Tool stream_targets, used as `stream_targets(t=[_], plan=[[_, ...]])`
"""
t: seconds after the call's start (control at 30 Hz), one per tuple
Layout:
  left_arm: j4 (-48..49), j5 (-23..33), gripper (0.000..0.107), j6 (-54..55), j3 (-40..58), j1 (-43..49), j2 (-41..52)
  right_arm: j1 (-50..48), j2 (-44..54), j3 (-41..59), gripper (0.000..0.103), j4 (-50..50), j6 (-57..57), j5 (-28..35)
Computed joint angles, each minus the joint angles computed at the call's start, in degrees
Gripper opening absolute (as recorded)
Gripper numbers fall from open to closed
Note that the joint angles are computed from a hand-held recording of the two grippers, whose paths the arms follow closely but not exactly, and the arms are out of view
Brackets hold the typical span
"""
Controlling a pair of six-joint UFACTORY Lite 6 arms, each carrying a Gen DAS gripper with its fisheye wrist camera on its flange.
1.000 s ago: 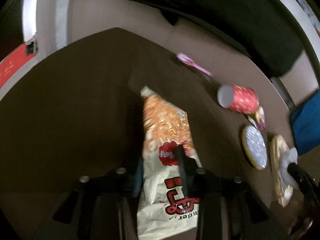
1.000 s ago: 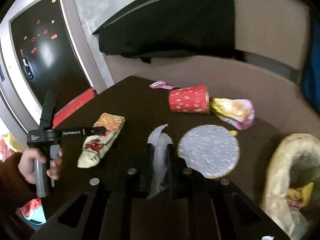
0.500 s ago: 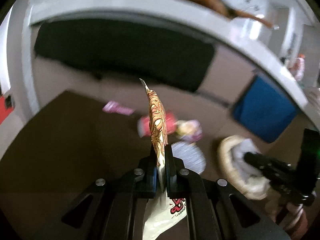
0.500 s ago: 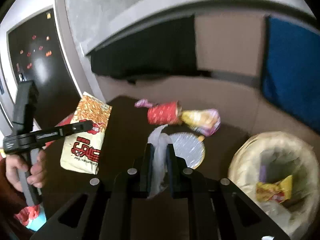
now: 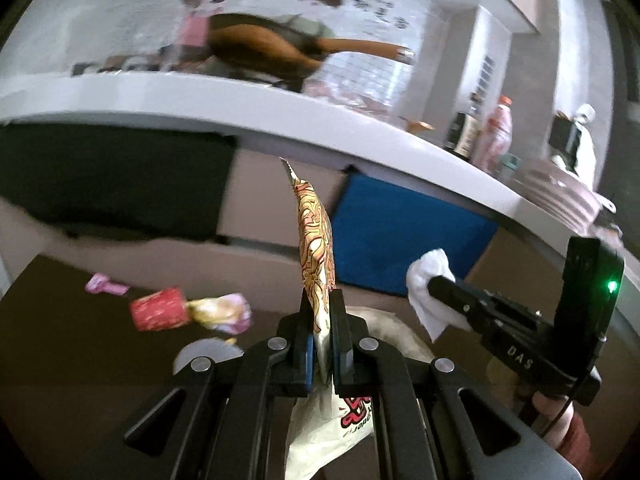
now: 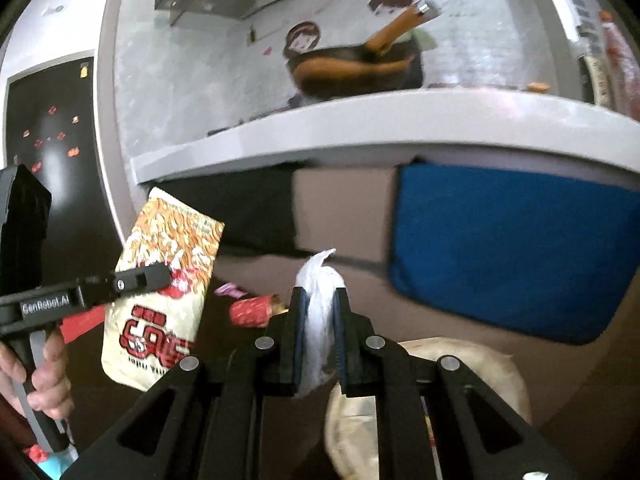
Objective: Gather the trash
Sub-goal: 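Lift both items over the bin and open both tools to drop them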
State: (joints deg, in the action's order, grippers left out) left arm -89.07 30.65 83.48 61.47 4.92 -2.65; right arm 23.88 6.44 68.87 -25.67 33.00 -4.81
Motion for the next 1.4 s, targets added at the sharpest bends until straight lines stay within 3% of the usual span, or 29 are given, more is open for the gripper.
stream_targets(t=[0.37,0.6,0.9,1.4], plan=[[-7.17,-9.74,0.006,5.97,7.42,-14.85,2.73,-10.54,-9.31,-5.91,0.013,-32.71,29.70,-1.78],[-15.61,-12.14,0.006,15.78,9.52,-19.29,6.34,-14.05,-10.67,-7.76,0.013,-37.47,34.06,-3.24],[-11.90,-8.84,0.006,10.77,14.20,-19.45,16.57,-16.88,-6.21,-7.24,0.013,-37.31,33.46,-5.82],[-7.04,0.03,0.006,2.64,30.15,-17.96,40.45,-20.00,9.11,-1.15,0.013,-37.68,35.67,-9.02]])
